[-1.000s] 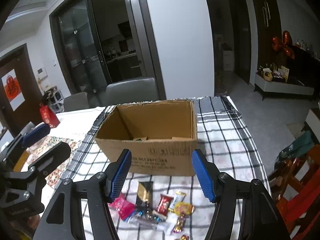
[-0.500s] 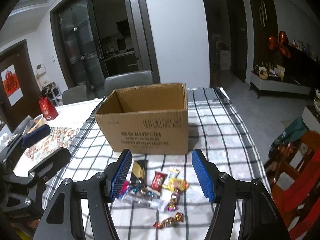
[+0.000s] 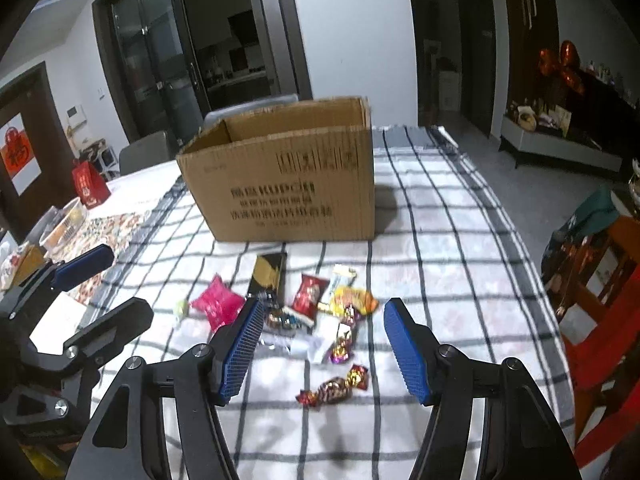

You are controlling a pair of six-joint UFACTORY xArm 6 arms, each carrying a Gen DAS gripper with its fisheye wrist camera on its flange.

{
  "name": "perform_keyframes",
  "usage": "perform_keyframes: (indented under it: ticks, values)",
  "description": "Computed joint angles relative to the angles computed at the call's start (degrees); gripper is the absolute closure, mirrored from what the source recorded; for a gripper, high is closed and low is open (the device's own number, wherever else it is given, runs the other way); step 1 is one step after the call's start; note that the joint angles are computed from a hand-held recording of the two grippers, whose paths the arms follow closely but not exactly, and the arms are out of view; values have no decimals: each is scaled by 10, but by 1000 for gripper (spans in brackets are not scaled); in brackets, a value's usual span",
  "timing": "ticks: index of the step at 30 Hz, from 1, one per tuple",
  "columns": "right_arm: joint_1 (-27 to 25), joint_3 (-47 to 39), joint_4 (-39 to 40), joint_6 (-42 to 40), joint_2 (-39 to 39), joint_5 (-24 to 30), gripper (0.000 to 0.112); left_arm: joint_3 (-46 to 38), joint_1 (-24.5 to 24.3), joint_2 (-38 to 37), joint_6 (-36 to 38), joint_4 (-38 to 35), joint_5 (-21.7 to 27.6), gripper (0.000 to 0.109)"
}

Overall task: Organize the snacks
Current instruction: 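Move both tools back from the box toward the remaining snacks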

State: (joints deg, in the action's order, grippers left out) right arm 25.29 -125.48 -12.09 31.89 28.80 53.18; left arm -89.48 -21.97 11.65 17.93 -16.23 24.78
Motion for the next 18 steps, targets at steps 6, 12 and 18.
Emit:
perform_keyframes:
  ticks: [6,12,18]
  values:
    - [-6,23,12,-3,0,-3,49,-50,3,45,30,-60,69,47]
    - [-13,28,39,-16,8,-5,50,-108,5,95,39,-87,131,59]
    - [-17,5,58,-40,33,-3,57,-176,10,148,19,-91,182,71]
